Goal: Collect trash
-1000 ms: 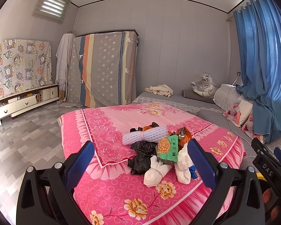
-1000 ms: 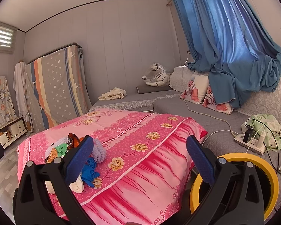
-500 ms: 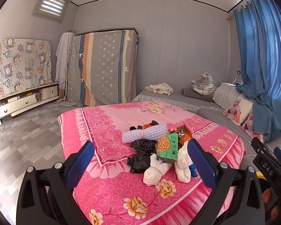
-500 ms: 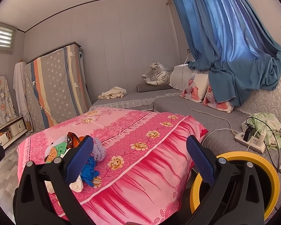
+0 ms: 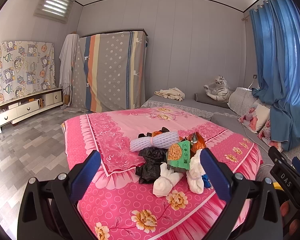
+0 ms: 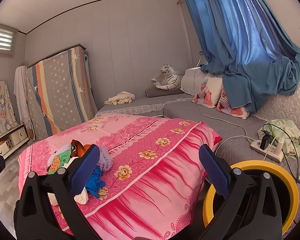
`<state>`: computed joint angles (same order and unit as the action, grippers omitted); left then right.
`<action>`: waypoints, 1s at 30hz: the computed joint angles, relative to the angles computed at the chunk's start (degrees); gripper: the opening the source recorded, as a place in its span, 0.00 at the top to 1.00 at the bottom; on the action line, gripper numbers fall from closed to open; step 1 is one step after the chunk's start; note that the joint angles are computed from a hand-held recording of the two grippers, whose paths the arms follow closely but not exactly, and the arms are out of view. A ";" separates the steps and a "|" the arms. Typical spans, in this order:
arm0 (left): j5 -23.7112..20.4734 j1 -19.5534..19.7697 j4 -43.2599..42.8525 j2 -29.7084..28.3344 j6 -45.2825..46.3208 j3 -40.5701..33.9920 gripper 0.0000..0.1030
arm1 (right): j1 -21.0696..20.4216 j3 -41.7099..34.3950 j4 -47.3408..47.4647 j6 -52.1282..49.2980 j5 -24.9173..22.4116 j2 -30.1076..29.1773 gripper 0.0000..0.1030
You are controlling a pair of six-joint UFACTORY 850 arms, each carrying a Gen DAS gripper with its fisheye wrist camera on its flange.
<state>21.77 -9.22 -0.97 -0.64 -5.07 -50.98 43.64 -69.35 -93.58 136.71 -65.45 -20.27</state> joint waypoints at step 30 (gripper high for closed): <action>-0.27 -0.83 -1.43 -0.20 0.90 0.11 0.07 | -0.23 0.54 -0.43 1.33 0.47 -0.69 0.08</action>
<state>21.50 -10.04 -2.40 -0.84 -4.17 -50.87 43.41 -68.81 -94.01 138.03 -64.98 -20.96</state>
